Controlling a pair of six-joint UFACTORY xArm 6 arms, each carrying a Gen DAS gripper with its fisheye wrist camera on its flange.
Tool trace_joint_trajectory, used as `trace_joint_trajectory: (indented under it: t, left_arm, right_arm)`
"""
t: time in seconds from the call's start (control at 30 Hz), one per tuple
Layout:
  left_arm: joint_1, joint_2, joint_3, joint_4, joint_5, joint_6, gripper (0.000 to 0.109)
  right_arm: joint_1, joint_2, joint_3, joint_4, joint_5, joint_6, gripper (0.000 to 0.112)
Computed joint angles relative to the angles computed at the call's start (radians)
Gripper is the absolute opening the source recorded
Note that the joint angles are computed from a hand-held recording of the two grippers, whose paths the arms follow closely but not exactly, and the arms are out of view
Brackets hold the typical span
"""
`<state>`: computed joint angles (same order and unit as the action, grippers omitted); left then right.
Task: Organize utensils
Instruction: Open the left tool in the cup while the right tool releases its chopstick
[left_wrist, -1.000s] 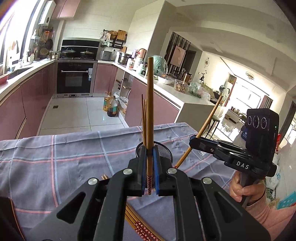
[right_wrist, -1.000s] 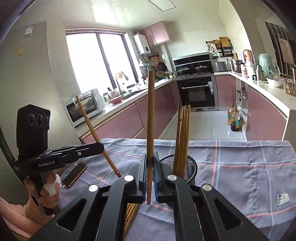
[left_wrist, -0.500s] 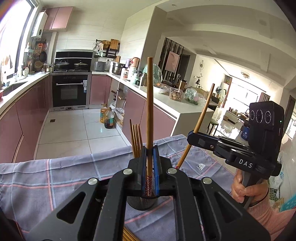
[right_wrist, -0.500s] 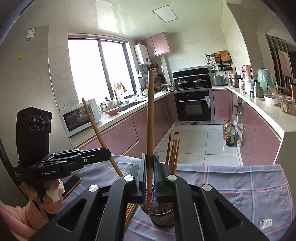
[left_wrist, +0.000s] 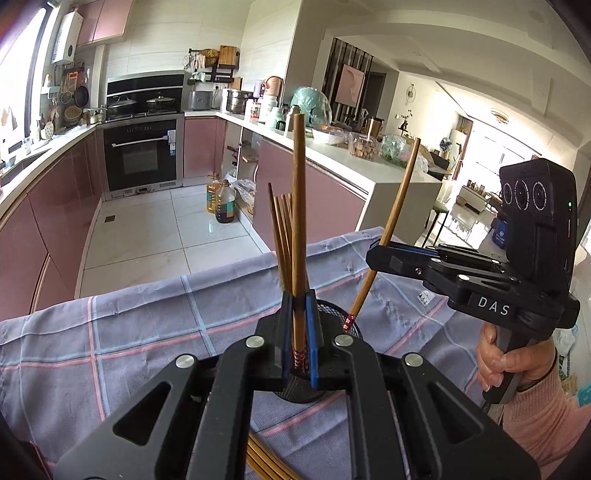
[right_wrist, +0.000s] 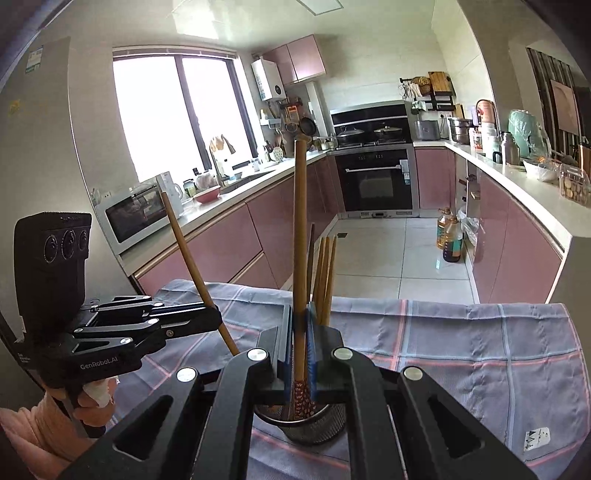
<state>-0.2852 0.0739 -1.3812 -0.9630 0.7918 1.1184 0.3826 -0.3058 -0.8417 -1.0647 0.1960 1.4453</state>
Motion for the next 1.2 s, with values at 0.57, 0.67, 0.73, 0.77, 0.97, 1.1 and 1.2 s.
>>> trace_joint_trajectory:
  t: [0.57, 0.67, 0.73, 0.77, 0.97, 1.1, 1.2]
  left_arm:
    - [-0.016, 0.123, -0.095, 0.137, 0.030, -0.116, 0.008]
    - [-0.024, 0.131, -0.107, 0.150, 0.021, -0.133, 0.008]
    - [-0.027, 0.139, -0.115, 0.152, 0.021, -0.142, 0.008]
    - [-0.028, 0.140, -0.117, 0.151, 0.024, -0.143, 0.008]
    - [-0.029, 0.153, -0.120, 0.146, 0.011, -0.157, 0.008]
    - [-0.018, 0.144, -0.105, 0.125, 0.021, -0.149, 0.008]
    - [-0.007, 0.119, -0.070, 0.093, 0.012, -0.125, 0.013]
  right_arm:
    - [-0.003, 0.115, -0.037, 0.248, 0.001, -0.200, 0.007]
    - [-0.013, 0.130, -0.045, 0.248, -0.008, -0.186, 0.007]
    - [-0.020, 0.137, -0.045, 0.245, -0.019, -0.172, 0.007]
    - [-0.023, 0.140, -0.046, 0.242, -0.025, -0.164, 0.007]
    - [-0.029, 0.144, -0.042, 0.215, -0.038, -0.118, 0.008]
    - [-0.029, 0.132, -0.033, 0.182, -0.044, -0.084, 0.009]
    - [-0.029, 0.116, -0.021, 0.146, -0.050, -0.048, 0.015]
